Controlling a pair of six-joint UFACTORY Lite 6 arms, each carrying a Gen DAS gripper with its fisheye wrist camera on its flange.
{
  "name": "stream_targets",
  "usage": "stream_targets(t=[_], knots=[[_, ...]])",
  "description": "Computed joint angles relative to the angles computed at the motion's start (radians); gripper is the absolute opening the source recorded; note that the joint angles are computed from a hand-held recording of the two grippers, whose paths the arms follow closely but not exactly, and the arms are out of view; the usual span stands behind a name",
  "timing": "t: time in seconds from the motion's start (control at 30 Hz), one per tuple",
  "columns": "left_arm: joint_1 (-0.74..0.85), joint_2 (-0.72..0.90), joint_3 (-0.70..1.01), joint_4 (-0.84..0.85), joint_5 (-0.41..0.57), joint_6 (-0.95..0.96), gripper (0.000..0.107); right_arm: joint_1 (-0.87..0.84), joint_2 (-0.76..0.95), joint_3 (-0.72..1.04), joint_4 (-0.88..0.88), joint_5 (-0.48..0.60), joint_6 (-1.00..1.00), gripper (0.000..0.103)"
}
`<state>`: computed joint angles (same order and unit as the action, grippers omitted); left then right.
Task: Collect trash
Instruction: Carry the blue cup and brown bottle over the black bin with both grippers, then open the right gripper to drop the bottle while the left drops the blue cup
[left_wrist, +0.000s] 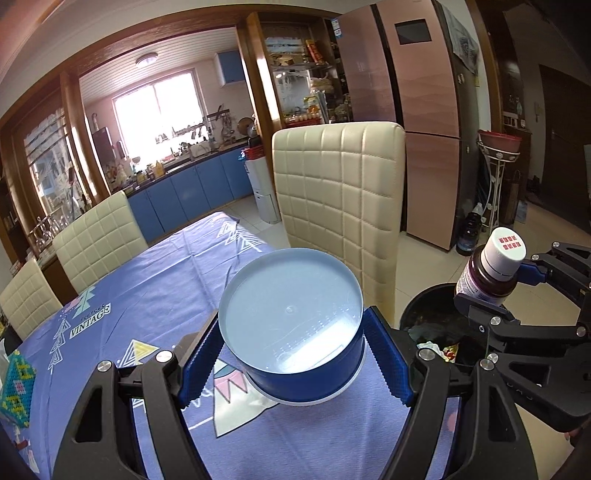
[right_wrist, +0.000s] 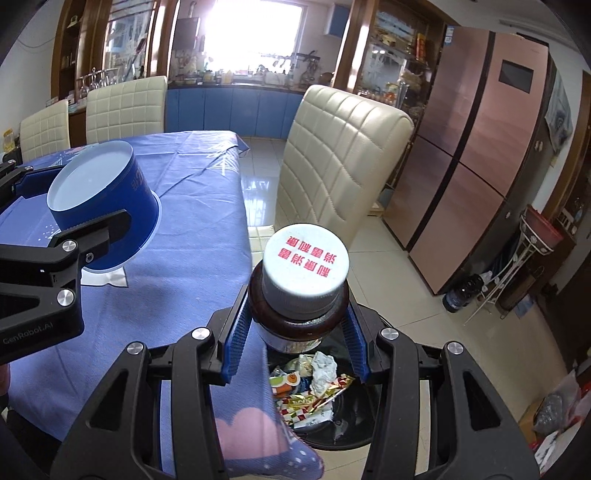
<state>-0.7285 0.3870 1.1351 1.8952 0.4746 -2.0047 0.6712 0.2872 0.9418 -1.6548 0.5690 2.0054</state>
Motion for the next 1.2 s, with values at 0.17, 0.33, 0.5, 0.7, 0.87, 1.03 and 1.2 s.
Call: stream_targets(t=[0.17,0.33,0.5,0.7,0.87,1.03,1.2], knots=[[-0.030,0.056,0.078,-0.060,0.000,0.068,0.074,-0.045,-0.063,-0.083,-0.057,-0.008,0.057,0.048],[-0.066,0.115,0.156,-0.104,0.002,0.120,0.074,-0.101,-0.092,-0.131,-0.102,-0.024,0.098,0.048],[-0.087,0.176,0.242,-0.148,-0.011,0.176,0.074,-0.151,-0.105,-0.151,-0.138,-0.047,0.127,0.048],[-0.104,0.252,0.352,-0.219,-0.024,0.264,0.074,-0.220,-0.104,-0.153,-0.188,-0.085,0.157,0.048],[-0.109,0.320,0.453,-0.299,-0.032,0.357,0.074,-0.267,-0.103,-0.159,-0.238,-0.101,0.192,0.048],[-0.110,0.381,0.545,-0.376,-0.040,0.441,0.074,-0.307,-0.099,-0.161,-0.282,-0.113,0.212,0.046],[-0.117,0.428,0.606,-0.435,-0.039,0.511,0.074,-0.349,-0.090,-0.168,-0.356,-0.137,0.274,0.046]])
